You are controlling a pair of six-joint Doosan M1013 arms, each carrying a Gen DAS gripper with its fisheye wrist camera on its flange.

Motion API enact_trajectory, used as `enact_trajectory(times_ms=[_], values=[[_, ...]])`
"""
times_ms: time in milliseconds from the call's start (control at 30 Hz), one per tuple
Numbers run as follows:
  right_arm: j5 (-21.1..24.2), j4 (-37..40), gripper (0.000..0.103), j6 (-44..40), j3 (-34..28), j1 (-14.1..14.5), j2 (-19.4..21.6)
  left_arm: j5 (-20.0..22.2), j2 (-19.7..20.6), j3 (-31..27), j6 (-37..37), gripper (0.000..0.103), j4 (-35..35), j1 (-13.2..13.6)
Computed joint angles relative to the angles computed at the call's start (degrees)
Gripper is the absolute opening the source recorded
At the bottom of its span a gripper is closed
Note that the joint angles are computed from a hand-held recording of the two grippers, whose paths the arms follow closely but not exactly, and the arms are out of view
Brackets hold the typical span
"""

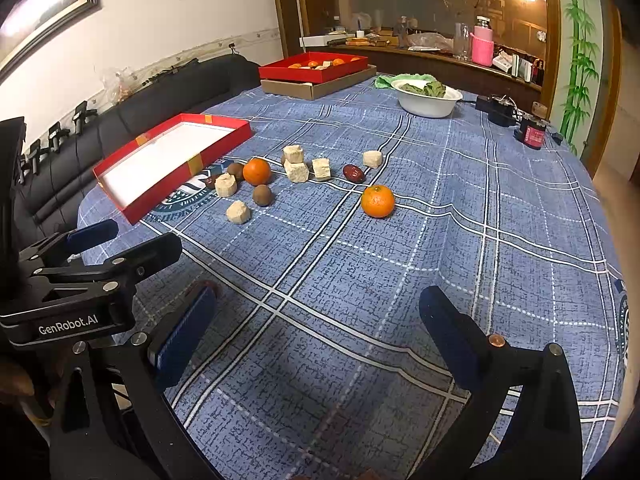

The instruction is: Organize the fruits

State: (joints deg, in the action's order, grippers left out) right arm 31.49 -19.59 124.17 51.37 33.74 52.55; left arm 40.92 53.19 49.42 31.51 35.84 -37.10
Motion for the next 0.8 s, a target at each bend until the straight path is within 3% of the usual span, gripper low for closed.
enact_trajectory(times_ms=[267, 533, 800], values=[[0.09, 0.29, 0.103, -0.09, -0.08, -0.04, 0.08, -0.19, -0.08, 0.24, -0.43, 0.102, 0.25, 0.15], [0.44, 0.95, 0.103, -0.35, -0.27, -0.39, 0.34, -2.61, -1.48, 4.06, -2.98, 0.102, 2.04, 0.68], [5.24, 6.16, 0.102, -4.47, -7.91, -2.49, 4.35, -2.29, -0.85, 4.03, -0.76, 0.090, -2.72, 1.70]])
